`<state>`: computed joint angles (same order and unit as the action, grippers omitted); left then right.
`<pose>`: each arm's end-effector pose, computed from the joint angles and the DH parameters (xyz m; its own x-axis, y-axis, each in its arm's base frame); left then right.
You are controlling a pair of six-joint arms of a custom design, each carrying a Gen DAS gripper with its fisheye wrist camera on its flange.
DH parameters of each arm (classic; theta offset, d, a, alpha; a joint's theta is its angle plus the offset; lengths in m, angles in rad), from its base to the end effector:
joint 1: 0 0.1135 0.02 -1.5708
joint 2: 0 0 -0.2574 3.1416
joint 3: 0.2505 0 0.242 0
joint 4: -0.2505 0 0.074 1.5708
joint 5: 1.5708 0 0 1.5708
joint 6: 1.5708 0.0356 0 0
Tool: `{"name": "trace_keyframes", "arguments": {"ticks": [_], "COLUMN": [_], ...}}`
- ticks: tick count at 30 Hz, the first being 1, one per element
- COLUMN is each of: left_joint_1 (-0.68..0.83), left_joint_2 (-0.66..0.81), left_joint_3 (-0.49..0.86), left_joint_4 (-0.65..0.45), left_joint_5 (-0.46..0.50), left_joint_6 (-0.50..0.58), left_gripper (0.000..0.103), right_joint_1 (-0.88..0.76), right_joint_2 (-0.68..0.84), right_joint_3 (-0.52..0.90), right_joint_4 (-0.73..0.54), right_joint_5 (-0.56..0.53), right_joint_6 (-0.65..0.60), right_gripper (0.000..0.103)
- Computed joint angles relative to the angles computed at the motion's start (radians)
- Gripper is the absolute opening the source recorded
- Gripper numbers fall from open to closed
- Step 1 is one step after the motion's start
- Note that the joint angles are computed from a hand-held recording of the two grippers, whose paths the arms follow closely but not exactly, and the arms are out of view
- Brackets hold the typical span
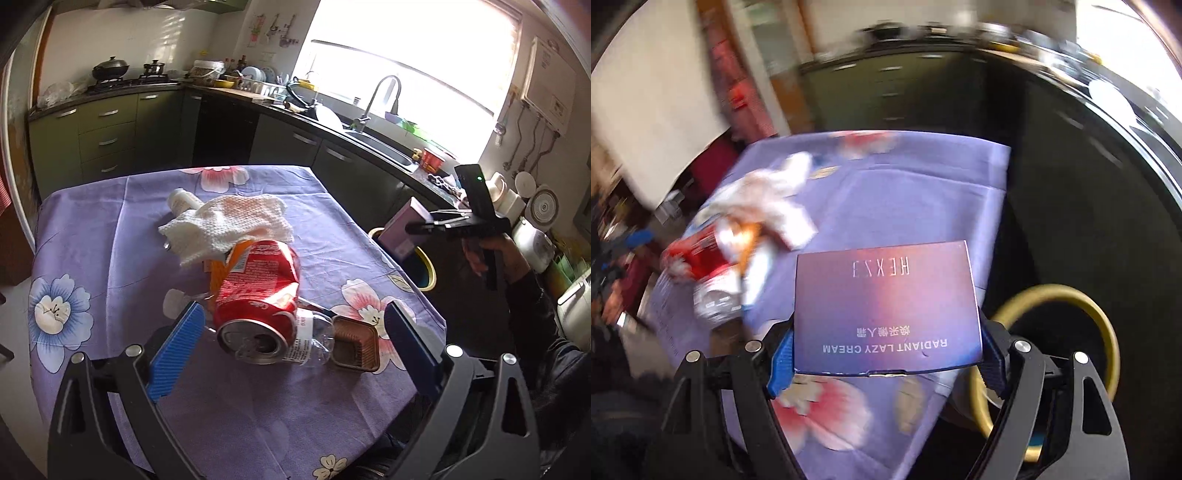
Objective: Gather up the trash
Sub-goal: 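Lower the purple box into the yellow bin and open the right gripper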
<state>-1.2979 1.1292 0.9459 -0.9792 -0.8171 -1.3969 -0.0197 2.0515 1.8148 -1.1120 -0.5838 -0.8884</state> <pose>0.0763 -0.1765 0.2722 -0.6150 -0.3033 -0.7278 -0.1431 0.9507 -0.2753 0.4042 0.0117 0.2439 -0.5336 -0.6371 -0.5562 -0.8230 0.5425 0.1681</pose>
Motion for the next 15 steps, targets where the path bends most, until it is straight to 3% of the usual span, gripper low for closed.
{"name": "trace_keyframes", "arguments": {"ticks": [4,9,15], "left_joint_1": [0.036,0.083,0.110], "left_joint_2": [0.003,0.006,0.017], "left_joint_3": [-0.005,-0.019,-0.012], "left_joint_4": [0.063,0.122,0.130], "left_joint_5": [0.032,0.081,0.116], "left_joint_6": [0.075,0.138,0.157], "left_gripper": [0.093,0.093,0.093], "right_joint_1": [-0.078,-0.099,-0.109], "right_joint_2": [0.108,0.348,0.443], "right_joint_3": [0.086,0.296,0.393], "right_joint_4": [0.108,0.099,0.107], "right_joint_5": [0.135,0.262,0.242], "right_joint_6": [0.146,0.255,0.337], "right_gripper": [0.078,0.079,0.083]}}
